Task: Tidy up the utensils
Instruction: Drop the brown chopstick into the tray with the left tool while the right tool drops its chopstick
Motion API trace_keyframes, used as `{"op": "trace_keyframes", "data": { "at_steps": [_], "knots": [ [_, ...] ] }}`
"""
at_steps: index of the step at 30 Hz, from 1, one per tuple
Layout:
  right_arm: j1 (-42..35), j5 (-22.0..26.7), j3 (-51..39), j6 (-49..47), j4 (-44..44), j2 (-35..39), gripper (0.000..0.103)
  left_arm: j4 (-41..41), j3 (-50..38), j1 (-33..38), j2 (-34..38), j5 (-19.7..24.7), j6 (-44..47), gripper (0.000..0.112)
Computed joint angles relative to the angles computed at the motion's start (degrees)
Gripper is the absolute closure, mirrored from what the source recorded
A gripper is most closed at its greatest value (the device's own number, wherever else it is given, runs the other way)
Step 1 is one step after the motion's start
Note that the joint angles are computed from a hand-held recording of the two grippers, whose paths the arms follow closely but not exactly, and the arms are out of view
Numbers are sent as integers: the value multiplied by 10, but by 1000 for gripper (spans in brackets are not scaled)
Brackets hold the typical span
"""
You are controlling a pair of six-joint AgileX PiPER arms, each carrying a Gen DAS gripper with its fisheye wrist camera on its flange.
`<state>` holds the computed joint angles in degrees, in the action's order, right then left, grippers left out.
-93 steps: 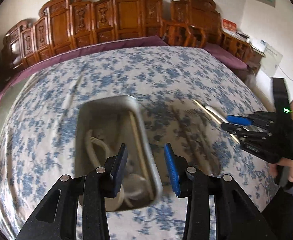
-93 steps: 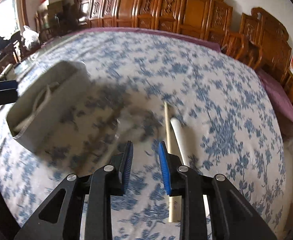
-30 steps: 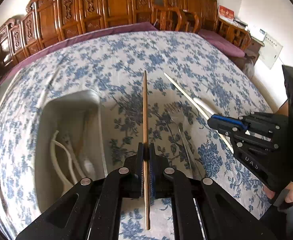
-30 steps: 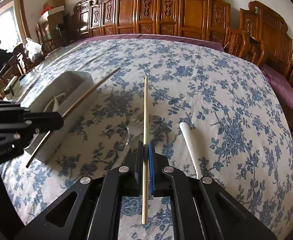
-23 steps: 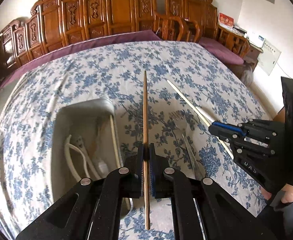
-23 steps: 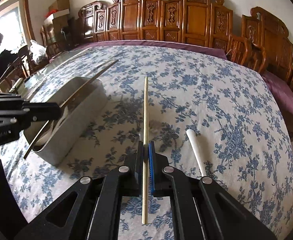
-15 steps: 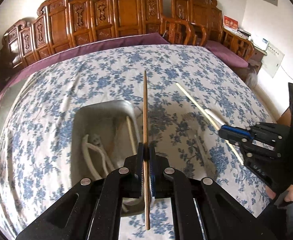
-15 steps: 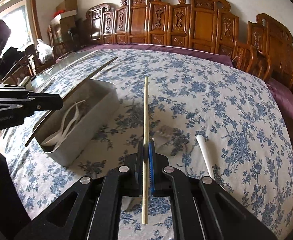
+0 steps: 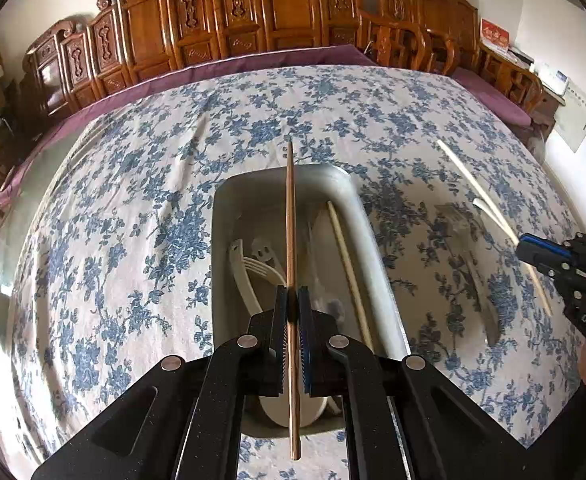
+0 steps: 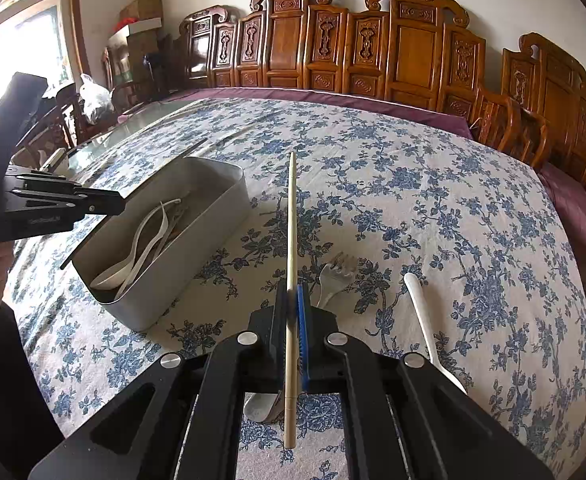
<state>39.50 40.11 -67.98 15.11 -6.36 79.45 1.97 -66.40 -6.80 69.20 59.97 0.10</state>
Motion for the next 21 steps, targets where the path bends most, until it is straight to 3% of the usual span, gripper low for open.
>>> {"op": "trace_keyframes", "data": {
  "at_steps": [15,21],
  "knots": [
    [4,5,-16,18,-1,4,97,-33,31,25,27,-36,33,108],
    [44,30,-64,48,-33,30,97,-70,36,41,37,-49,68,108]
  ]
}}
